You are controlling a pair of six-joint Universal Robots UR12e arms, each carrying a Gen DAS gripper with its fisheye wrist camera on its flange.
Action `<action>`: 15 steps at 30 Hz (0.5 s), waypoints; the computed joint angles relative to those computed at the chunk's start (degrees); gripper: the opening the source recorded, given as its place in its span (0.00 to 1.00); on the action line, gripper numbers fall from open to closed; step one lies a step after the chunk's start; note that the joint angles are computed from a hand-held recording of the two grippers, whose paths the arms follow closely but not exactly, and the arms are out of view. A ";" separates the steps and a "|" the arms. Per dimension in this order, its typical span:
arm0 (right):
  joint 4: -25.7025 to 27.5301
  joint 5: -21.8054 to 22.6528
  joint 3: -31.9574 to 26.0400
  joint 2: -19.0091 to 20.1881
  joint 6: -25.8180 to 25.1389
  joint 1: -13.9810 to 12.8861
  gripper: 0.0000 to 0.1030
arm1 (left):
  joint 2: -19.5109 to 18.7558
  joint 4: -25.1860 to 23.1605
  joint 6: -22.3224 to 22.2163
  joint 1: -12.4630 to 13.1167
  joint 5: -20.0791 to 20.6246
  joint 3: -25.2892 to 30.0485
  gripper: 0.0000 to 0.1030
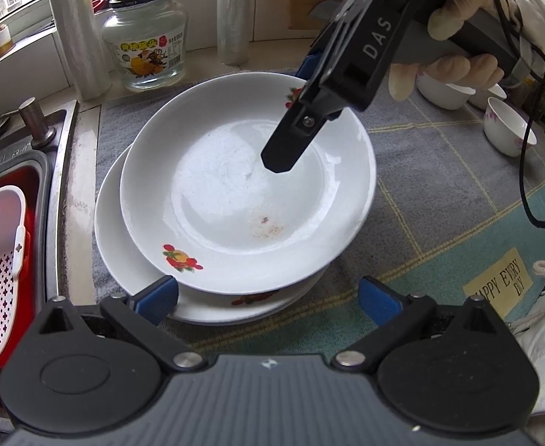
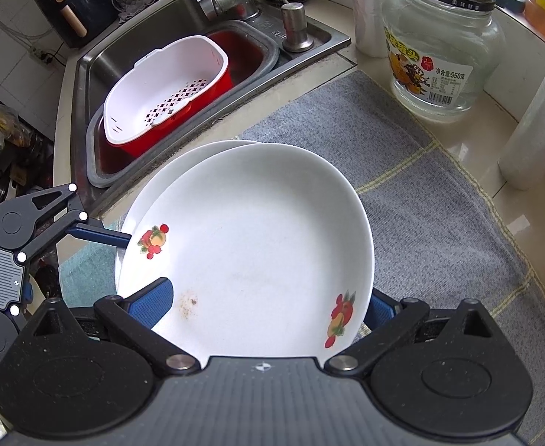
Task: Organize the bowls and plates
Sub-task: 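Open the right tool and release the brown-spot plate on the stack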
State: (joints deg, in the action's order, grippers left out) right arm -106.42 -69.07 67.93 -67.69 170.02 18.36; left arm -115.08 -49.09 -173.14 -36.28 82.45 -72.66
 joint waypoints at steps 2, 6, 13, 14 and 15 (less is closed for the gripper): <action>0.12 0.17 0.02 -0.10 -0.04 0.04 1.00 | 0.10 0.37 0.19 -0.05 0.11 -0.25 0.99; 0.12 -0.38 0.22 -0.25 -0.25 0.20 1.00 | 0.19 0.57 0.06 -0.18 0.19 -0.36 0.99; 0.09 -1.01 0.54 -0.62 -0.32 0.38 1.00 | 0.66 2.26 -0.76 -0.28 0.54 -1.36 0.99; 0.10 -0.96 0.56 -0.65 -0.30 0.40 1.00 | 0.80 2.92 -0.99 -0.31 0.91 -1.67 0.99; 0.03 -1.01 0.64 -0.70 -0.28 0.43 1.00 | 0.96 3.57 -1.24 -0.39 1.30 -2.01 0.99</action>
